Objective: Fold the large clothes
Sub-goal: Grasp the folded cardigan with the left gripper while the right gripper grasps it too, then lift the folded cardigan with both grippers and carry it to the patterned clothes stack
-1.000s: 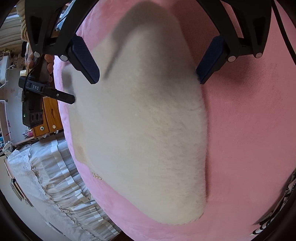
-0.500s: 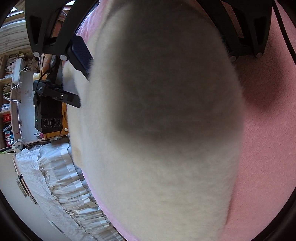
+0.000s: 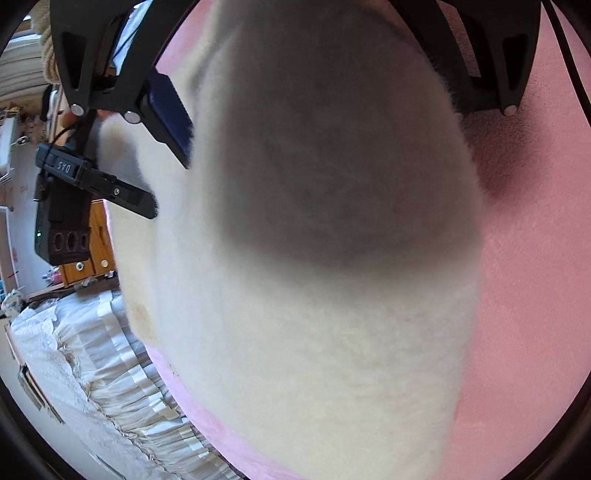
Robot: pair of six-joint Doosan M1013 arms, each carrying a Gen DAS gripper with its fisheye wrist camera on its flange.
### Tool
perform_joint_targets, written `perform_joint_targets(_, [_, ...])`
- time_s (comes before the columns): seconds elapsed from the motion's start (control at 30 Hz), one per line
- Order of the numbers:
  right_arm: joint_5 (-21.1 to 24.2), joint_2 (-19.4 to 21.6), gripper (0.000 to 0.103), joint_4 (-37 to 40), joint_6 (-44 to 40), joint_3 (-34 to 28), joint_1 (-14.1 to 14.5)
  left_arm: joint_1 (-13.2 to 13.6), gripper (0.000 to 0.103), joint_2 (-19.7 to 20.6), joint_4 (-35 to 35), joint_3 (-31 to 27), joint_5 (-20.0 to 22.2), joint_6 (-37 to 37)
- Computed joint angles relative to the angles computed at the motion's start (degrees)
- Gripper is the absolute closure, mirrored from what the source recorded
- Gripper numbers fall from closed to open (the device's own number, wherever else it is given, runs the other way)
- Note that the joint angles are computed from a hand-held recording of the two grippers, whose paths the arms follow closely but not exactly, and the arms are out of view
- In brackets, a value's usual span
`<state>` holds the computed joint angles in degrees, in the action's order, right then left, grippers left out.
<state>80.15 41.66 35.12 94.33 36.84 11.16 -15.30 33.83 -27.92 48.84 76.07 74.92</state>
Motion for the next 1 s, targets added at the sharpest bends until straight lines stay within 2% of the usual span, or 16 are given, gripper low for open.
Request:
perform_joint_targets(0.03, [-0.8, -0.4, 0.040, -0.2, 0.3, 0.5, 0.1, -0.2, 0.014, 0.1, 1.1, -0.5, 0.4, -0.1])
perform_joint_targets(0.13, [-2.0, -1.4, 0.052, -2.1, 0.3, 1.0, 0.3, -0.9, 0.028, -0.1, 4.4, -1.8, 0.9, -0.5])
perform_joint_targets(0.23, [-2.7, -2.2, 0.055, -5.7, 0.9, 0.9, 1.1, -1.8, 0.034, -0.6, 7.9, -2.3, 0.2, -0.9])
perform_joint_targets(0.33, [-3.9, -3.3, 0.058, -9.0, 1.1, 1.4, 2.0, -3.1, 0.035, -1.6, 12.8, -2.0, -1.6, -2.1])
perform_joint_targets(0.47, [-5.6, -5.0, 0.060, -10.8, 2.0, 2.8, 3.0, -3.4, 0.039, -3.2, 17.0, -1.6, -3.2, -1.6])
perform_joint_targets(0.67, [-7.7, -8.0, 0.060, -12.5, 1.4, 5.0, 5.6, -3.1, 0.040, -5.6, 17.2, -0.8, -1.0, -1.3])
perform_joint_targets(0.9, [-6.6, -9.3, 0.061, -12.2, 0.7, 4.1, 9.4, -0.6, 0.040, -13.1, 17.8, 7.3, -1.9, -2.3])
perform_joint_targets(1.0, [-6.1, -9.2, 0.061, -11.8, 0.5, 2.8, 11.4, 1.9, 0.040, -17.8, 17.8, 12.8, -2.7, -1.9])
